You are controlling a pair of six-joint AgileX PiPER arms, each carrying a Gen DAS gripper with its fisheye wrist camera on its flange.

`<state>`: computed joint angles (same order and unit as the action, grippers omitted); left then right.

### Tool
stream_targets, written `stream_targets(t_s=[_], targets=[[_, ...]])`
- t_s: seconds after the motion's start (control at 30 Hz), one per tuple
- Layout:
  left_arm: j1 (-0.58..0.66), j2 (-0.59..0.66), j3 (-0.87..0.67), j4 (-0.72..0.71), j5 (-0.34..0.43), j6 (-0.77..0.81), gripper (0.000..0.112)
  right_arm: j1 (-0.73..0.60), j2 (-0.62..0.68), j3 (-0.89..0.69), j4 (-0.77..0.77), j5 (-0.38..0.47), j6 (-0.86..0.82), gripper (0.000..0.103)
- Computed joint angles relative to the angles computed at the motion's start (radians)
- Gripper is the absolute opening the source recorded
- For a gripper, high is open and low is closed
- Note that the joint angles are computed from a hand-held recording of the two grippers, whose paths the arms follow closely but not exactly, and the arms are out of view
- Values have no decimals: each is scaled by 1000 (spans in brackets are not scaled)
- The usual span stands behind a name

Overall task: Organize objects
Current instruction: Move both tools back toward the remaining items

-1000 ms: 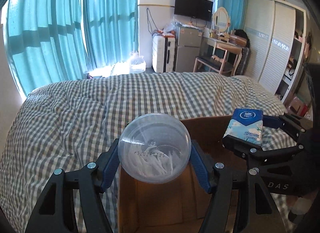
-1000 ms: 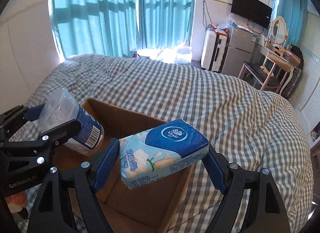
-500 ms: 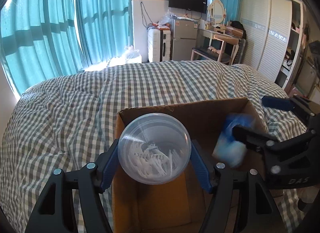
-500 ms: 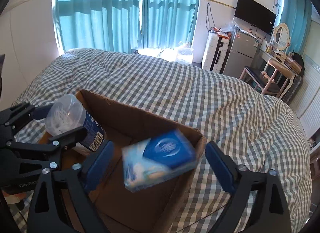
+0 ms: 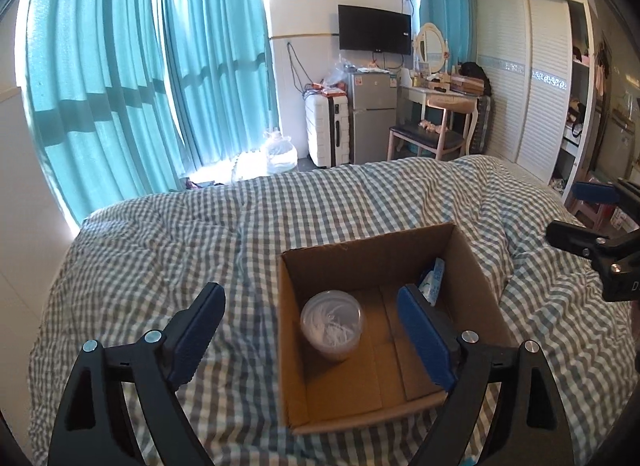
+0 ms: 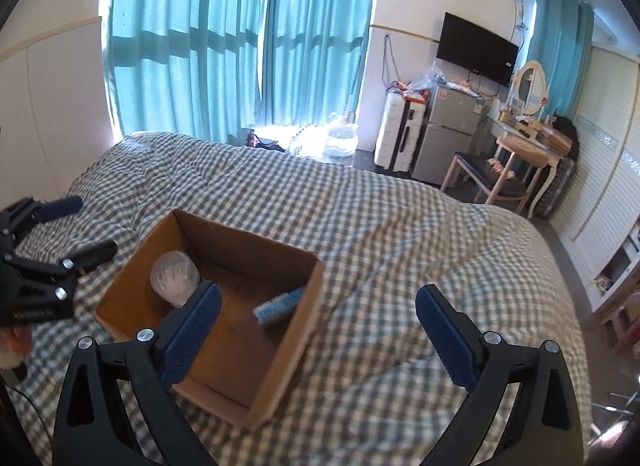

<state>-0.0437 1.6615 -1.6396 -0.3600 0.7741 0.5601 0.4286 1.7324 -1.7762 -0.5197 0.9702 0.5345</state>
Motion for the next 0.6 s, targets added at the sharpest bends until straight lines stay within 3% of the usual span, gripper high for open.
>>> stream_targets(t_s=[0.3, 0.6], targets=[[83, -217, 122, 8, 110, -3, 97, 187, -213, 126, -130, 134, 125, 98], [145, -494, 459, -3, 89, 84, 98, 472, -327, 298, -224, 246, 299, 98]])
